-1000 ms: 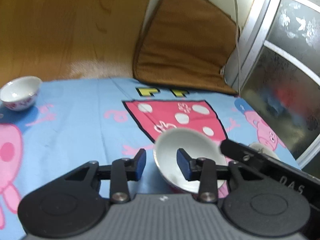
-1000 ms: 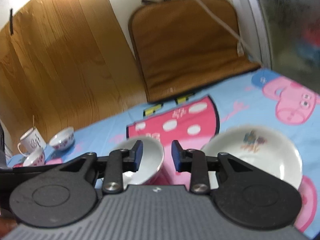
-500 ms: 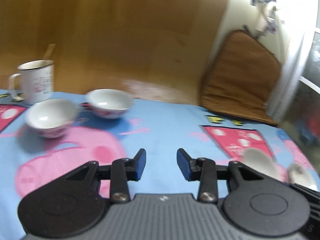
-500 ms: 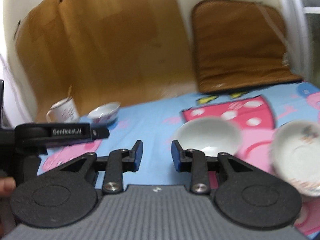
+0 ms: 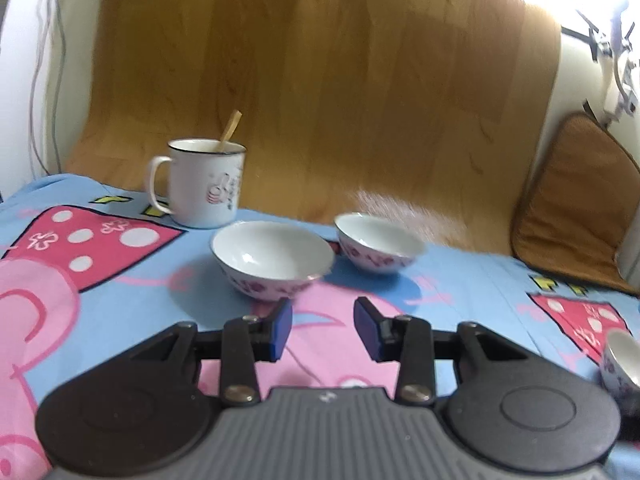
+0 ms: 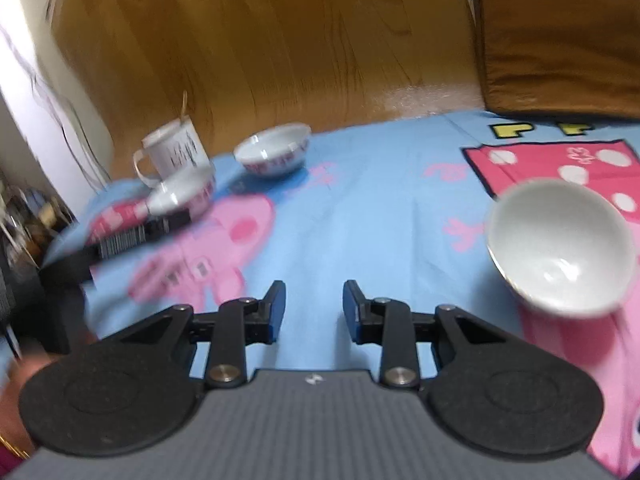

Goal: Organize plates and bowls

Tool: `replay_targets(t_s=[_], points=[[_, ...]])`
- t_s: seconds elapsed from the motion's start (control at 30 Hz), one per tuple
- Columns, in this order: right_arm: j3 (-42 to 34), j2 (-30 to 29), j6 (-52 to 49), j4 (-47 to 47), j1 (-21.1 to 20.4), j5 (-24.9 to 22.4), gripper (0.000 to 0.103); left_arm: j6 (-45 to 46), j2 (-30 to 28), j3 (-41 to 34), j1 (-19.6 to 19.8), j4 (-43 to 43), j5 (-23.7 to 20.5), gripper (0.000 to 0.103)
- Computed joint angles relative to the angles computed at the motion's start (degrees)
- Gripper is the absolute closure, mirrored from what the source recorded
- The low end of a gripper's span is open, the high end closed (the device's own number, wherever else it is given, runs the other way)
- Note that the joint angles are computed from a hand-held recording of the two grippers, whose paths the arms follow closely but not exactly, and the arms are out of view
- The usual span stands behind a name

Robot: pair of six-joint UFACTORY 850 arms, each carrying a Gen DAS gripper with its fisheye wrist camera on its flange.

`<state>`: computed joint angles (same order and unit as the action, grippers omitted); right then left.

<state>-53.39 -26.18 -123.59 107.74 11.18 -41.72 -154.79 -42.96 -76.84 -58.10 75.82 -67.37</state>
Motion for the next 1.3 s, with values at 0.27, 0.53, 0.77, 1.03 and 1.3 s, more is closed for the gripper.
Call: replay_targets(t_s=[0.27, 0.53, 0.77, 1.03, 1.3], points=[[-15.47, -6.51, 20.16, -3.74, 6.78, 6.05, 0.068, -8.34, 2.36, 4.38, 0.15, 3.88, 2.47, 0.068], [-34.36, -19.20, 58.09, -29.06, 11.54, 13.46, 0.090, -13.02, 3.78, 6.79, 0.66, 5.19, 4.18, 0.068], [-26.09, -13.13, 47.78, -25.87, 9.67, 11.39, 0.094, -16.38, 4.86, 8.19, 0.32, 6.21, 4.63, 0.068], [-11.73, -4.53, 35.90, -28.09, 2.14, 2.16, 0.094, -19.74, 6.03, 10.16, -0.45, 19.37, 9.75, 0.067], [1.17, 1.29, 12.94, -12.98, -3.72, -0.81, 0.094, -3.12, 1.15, 0.64, -0.85, 18.45, 19.22, 0.079]])
